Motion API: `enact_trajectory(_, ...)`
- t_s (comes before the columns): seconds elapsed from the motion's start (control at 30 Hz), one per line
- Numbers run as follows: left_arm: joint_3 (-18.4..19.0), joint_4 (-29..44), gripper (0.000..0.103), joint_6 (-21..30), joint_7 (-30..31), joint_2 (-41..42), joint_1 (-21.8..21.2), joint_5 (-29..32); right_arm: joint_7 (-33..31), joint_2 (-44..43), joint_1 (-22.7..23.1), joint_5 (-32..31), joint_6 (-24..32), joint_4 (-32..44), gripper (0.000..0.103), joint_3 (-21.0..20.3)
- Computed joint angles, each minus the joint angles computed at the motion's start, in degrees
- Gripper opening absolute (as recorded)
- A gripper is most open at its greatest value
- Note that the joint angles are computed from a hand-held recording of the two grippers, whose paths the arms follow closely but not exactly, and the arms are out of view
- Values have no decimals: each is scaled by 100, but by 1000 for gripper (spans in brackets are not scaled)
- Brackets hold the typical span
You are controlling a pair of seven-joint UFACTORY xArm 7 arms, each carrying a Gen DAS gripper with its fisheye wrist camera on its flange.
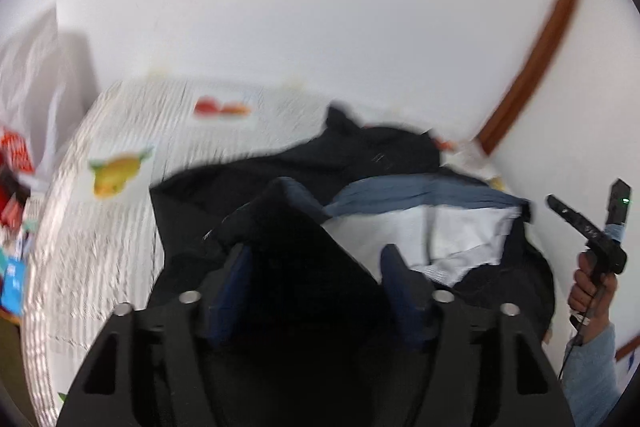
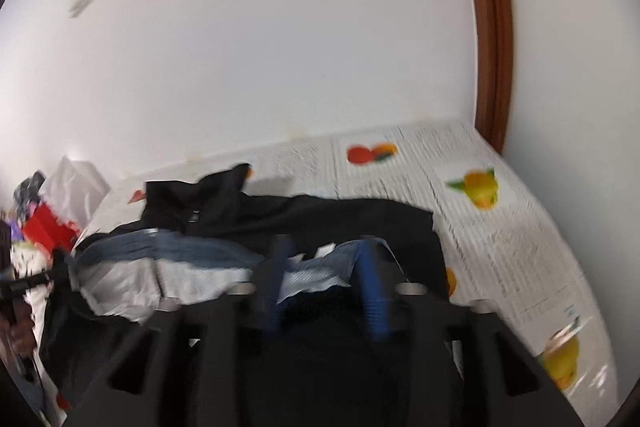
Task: Fold large clothes
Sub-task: 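Lift the hem with both grippers and fold it toward the collar, then lay the folded hem down and open both grippers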
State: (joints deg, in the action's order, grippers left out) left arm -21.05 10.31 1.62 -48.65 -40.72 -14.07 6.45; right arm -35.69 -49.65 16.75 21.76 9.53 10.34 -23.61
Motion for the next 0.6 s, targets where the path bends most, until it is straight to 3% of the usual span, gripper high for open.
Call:
enact_trajectory(0.13,-379,-164,70,316,-178,-677,90,115,-73,-460,-336,-189,675,-186,54,283)
enact_trajectory(0.23,-421,-79,70,616,-260,-476,87,213,-28,-278,-371,-227,801,-313,54,607)
enact_trajectory(0.33,-463,73,70,699,-319,59,108,336,16,203,-96,-206,689,-347,54,798)
enact_trajectory(0.4,-597,197,70,644,-376,442,232,482,-17,636,328,-78,463,-297,54,767)
enact_trajectory(0.5,-1099,532,70,670,-619,1055,748,874,141,1454,679,-15,94,-100,53,1009)
enact_trajectory(0.6,-1842,895,70,1029,-1160,1259,1566,1524,581,2340,683,-143,-907,105,52,1454)
